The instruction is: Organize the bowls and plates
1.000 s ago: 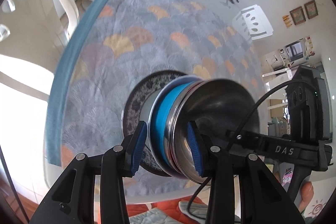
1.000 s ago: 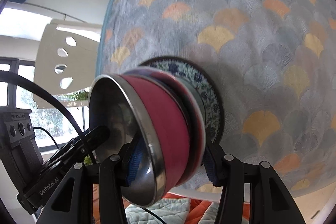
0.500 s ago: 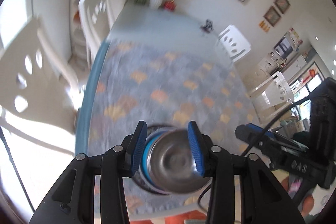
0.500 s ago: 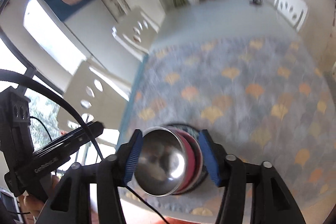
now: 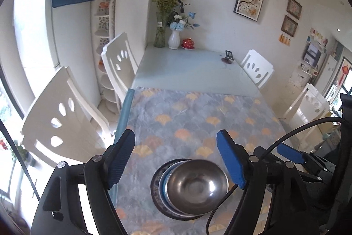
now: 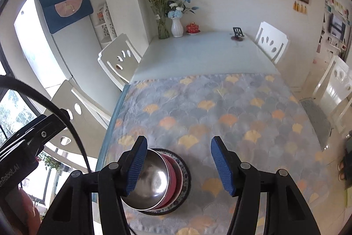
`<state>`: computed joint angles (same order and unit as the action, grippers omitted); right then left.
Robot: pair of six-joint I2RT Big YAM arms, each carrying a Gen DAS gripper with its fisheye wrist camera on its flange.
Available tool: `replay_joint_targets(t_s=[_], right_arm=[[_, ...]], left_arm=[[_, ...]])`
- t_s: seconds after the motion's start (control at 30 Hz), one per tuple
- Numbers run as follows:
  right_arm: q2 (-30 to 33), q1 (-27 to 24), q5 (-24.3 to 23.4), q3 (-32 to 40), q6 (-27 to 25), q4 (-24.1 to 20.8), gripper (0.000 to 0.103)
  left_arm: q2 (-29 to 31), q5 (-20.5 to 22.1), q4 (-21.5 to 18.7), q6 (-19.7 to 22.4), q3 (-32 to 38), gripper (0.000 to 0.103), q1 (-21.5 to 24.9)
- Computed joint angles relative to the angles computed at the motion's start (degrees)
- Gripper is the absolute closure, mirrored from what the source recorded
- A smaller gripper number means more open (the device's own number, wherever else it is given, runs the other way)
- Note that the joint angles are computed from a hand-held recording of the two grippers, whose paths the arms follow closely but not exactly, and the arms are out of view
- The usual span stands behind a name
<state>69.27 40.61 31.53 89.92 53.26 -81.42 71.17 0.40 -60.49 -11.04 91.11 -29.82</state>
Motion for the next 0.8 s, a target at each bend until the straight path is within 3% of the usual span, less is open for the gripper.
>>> replay_joint_targets(t_s=[0.17,0.5,0.63,0.8], right_arm=[[-0.9,0.0,0.6,-1.1,0.6,0.2,0.045],[-0.7,-1.1,-2.4,-1.9,-0.1,0.0,0.045],[-0.8,-1.5,-4.0,-2.2,-0.6,0.7,0.045],[-0.4,-2.0,-4.5,-2.0,-1.1,0.4,0.045]], left_arm=[[1.0,-2.0,-2.5,-0.9,0.0,0.027,-0.4],[-0.1,-2.6,-0.5,-2.8,-3.0,0.027,-0.4],[1.6,0.3,-3.9,-4.8,-2.2,0.027,0.9],[2.2,-1.4,-5.0,-5.7,-1.8,0.027,0.9]])
